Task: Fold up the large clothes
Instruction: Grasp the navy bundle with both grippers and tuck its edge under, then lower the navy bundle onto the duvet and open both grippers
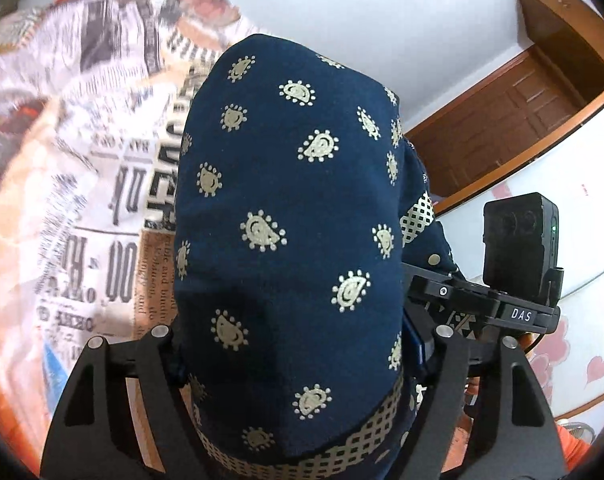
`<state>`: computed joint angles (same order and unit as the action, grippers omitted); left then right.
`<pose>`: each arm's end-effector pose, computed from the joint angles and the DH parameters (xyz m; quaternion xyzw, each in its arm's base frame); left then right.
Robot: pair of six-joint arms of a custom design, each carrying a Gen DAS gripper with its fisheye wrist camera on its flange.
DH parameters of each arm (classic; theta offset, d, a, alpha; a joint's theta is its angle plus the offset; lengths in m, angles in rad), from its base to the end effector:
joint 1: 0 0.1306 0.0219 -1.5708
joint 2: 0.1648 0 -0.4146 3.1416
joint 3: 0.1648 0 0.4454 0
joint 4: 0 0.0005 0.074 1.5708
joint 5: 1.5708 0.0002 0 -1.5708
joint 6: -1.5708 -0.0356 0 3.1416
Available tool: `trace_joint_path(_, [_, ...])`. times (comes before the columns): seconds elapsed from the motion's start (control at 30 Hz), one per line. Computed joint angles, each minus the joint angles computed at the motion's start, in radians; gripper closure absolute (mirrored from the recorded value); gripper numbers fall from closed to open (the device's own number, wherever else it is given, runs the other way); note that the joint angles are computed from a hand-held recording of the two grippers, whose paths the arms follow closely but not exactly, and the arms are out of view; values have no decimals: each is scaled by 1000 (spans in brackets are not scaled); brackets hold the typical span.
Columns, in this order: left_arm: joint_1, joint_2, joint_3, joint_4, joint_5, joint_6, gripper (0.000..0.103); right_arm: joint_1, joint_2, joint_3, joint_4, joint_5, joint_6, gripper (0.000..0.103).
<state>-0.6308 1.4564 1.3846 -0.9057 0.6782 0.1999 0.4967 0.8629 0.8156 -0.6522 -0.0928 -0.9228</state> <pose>0.4256 -0.3391 0.4283 0.2878 0.8602 -0.4023 0.1239 0.2942 0.1626 0.3939 0.1724 0.8893 0.3066 0.2923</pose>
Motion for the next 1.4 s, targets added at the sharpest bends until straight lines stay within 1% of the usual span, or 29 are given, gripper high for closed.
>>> trace_joint_path(0.2, [49, -127, -31, -31, 6, -36, 26, 139, -7, 115, -85, 149, 0, 61])
trace_joint_path(0.37, [114, -215, -51, -77, 12, -79, 26, 266, 39, 218, -122, 261, -16, 61])
trace_joint_path(0.47, [164, -256, -74, -106, 29, -105, 26, 325, 86, 272, -126, 301, -19, 61])
trace_joint_path(0.6, [234, -300, -114, -145, 50, -136, 26, 386, 152, 326, -123, 330, -30, 61])
trace_joint_path(0.77, [323, -326, -166, -188, 69, -178, 26, 429, 248, 371, -86, 313, -49, 61])
trace_joint_path(0.87, [368, -328, -198, -225, 74, -212, 26, 440, 302, 380, -48, 284, -60, 61])
trace_joint_path(1.0, [414, -298, -246, -251, 76, -248, 26, 440, 364, 370, -1, 224, -94, 61])
trace_joint_path(1.13, [426, -253, -287, -252, 67, -256, 26, 430, 421, 336, 48, 154, -139, 61])
trace_joint_path(1.23, [419, -212, -301, -240, 61, -249, 26, 418, 464, 327, 58, 114, -164, 61])
trace_joint_path(1.4, [394, -127, -298, -195, 53, -228, 26, 386, 507, 303, 75, 64, -186, 61])
